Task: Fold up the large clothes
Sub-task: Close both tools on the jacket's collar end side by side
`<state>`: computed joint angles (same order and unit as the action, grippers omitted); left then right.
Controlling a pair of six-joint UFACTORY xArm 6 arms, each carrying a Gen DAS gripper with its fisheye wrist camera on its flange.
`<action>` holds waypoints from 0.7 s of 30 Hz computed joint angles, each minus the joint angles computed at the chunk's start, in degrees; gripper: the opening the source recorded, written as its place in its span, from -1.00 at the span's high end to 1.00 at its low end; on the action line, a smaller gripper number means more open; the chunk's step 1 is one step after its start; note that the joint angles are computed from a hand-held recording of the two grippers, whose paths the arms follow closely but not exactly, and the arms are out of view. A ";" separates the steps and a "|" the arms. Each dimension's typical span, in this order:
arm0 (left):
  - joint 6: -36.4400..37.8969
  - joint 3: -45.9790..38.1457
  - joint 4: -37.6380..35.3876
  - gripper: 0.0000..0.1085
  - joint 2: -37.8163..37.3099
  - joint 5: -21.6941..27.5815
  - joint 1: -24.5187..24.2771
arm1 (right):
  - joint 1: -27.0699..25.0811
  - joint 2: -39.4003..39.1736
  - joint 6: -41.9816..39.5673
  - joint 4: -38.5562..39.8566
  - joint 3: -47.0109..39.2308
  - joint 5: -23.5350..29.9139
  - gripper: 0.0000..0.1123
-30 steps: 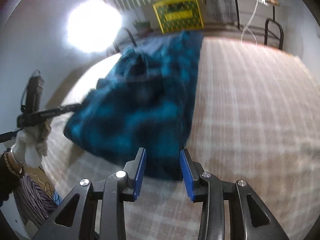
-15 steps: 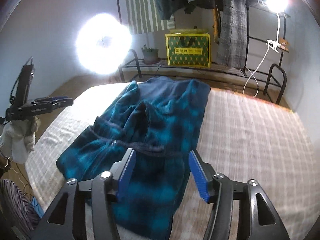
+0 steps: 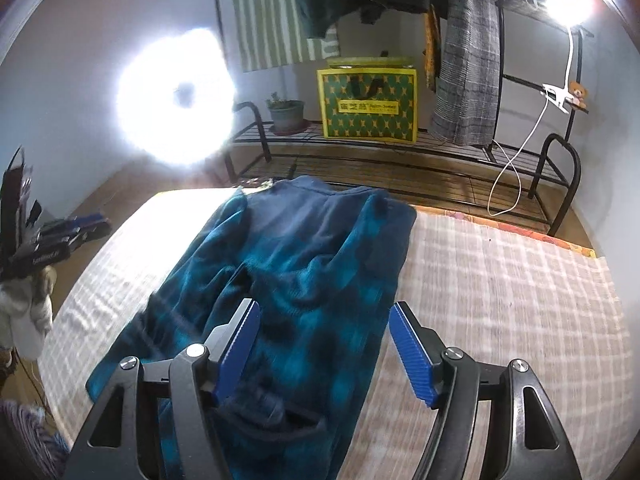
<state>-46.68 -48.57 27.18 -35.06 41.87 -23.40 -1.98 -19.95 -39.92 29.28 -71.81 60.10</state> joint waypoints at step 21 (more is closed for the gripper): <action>8.16 -9.79 -7.22 0.19 22.56 -8.83 10.53 | 1.32 30.04 10.01 -0.77 -24.62 -0.83 -0.24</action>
